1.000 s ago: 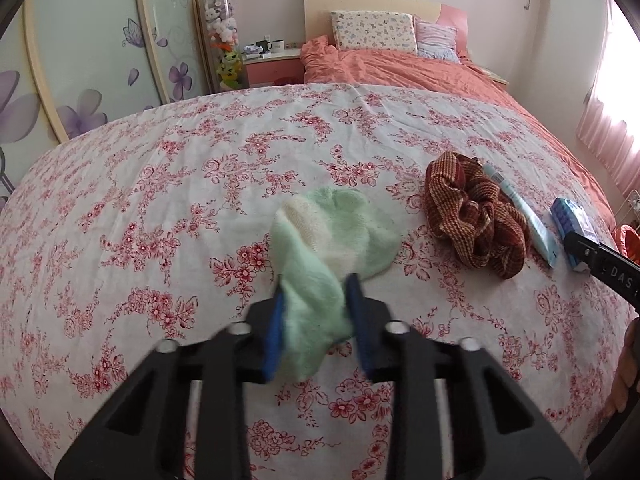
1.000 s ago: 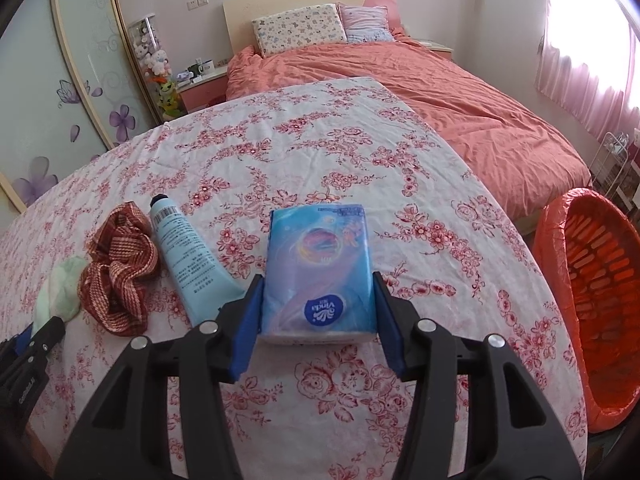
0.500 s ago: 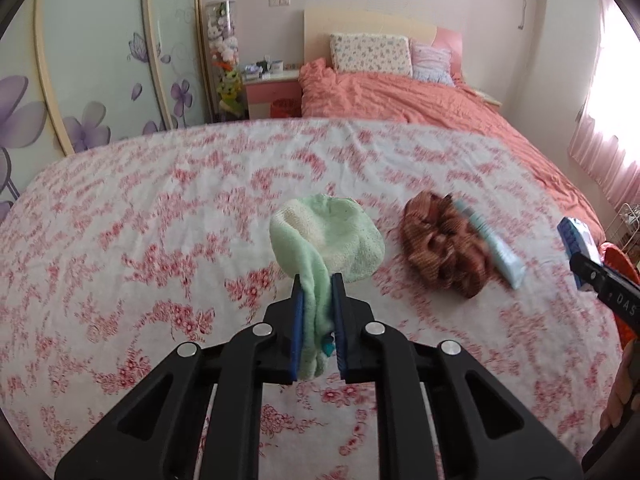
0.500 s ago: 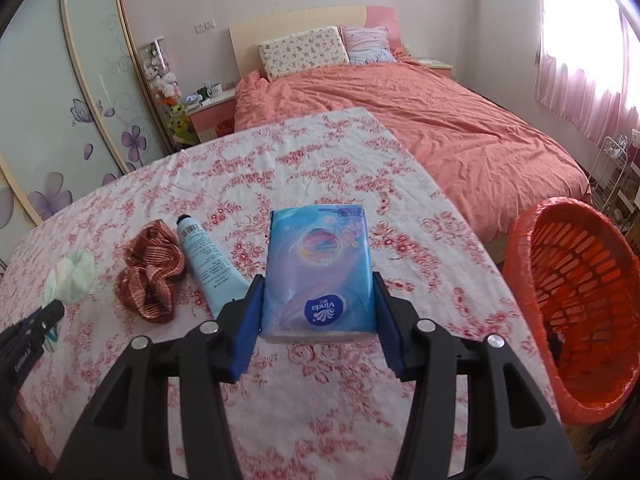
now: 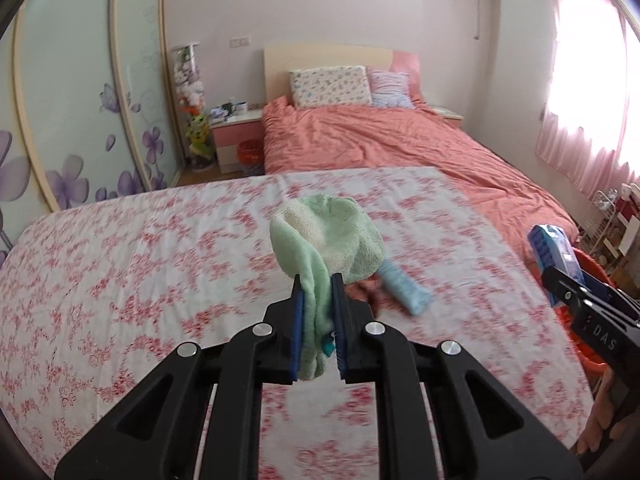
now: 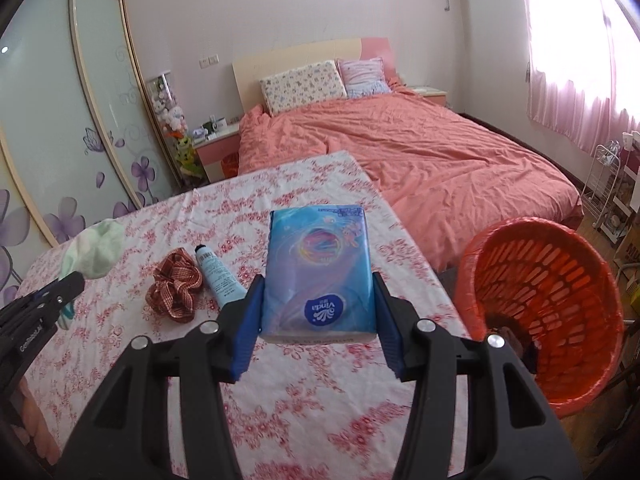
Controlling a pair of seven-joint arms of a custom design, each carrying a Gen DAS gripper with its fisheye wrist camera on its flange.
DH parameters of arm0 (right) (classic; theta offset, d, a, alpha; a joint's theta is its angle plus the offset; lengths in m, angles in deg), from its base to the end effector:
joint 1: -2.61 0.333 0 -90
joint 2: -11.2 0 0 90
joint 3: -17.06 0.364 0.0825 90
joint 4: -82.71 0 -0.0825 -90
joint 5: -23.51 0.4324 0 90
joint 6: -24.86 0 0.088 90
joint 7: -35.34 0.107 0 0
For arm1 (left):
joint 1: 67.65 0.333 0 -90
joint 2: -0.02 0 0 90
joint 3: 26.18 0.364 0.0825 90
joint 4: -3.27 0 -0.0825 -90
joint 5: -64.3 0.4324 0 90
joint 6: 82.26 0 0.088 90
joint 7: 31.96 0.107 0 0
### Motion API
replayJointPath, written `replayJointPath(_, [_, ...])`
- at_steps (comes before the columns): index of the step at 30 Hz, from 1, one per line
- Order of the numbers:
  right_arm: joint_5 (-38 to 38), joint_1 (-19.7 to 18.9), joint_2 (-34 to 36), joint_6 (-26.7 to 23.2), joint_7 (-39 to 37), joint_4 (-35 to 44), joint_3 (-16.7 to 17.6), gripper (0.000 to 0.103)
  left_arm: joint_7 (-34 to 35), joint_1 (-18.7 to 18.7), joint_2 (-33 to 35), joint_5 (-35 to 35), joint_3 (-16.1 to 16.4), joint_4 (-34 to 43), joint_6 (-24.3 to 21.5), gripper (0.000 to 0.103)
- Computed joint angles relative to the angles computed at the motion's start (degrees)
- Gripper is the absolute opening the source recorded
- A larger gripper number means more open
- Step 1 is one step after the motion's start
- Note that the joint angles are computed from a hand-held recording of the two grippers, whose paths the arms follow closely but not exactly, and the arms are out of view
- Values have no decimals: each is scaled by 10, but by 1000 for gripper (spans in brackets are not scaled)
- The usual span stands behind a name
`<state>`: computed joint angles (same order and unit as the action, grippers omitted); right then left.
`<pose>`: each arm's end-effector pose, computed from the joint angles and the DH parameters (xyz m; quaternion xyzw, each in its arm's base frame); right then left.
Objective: Collect trash
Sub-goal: 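Carry the light green cloth and tissue pack over the orange basket and release both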
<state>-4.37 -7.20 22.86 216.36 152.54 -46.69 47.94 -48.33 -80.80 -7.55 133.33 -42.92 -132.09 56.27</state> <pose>0.5631 0.2573 0.4025 -0.7386 0.5128 -0.1717 0.4026 0.4651 -0.2642 0.4159 -0.7616 0.4821 -0.2296 0.3671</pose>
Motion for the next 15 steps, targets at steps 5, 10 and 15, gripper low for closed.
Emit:
replayJointPath(5, [-52, -49, -23, 32, 52, -20, 18, 51, -5, -9, 17, 17, -5, 25, 10, 13])
replayJointPath(10, [-73, -40, -45, 61, 86, -37, -23, 51, -9, -23, 43, 38, -4, 56, 23, 13])
replayJointPath(15, [-70, -15, -58, 83, 93, -50, -79, 51, 0, -43, 78, 55, 1, 99, 34, 13])
